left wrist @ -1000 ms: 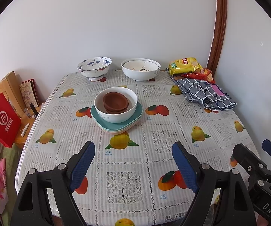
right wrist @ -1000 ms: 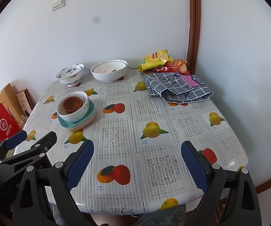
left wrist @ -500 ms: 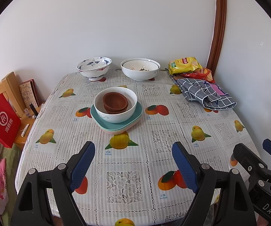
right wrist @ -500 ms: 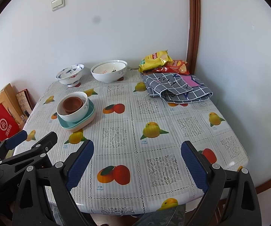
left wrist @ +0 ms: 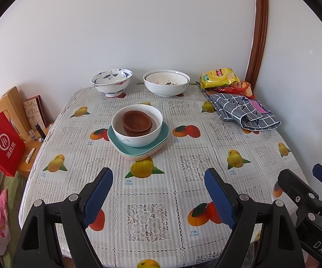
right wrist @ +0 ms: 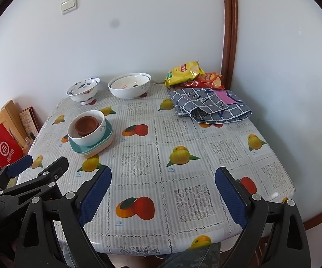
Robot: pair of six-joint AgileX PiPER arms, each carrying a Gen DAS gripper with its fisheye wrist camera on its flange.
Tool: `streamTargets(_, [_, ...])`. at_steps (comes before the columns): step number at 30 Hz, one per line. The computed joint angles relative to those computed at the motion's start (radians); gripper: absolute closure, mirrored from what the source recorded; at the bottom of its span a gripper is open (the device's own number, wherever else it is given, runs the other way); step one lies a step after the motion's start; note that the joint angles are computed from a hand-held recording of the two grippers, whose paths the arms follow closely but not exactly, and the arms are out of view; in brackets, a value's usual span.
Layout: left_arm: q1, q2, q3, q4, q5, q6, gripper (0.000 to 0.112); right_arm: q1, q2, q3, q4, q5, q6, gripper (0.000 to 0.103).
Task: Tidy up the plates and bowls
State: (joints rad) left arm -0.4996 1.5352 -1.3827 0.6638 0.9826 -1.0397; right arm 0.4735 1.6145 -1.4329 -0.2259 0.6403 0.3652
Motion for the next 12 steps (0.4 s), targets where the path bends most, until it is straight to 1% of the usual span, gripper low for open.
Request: streamTargets(12, [-0.004, 0.009, -0.017, 0.025, 0.009, -0.013, 0.029, -0.005, -0.013, 0.008, 0.008, -0.012, -0.010, 0.010])
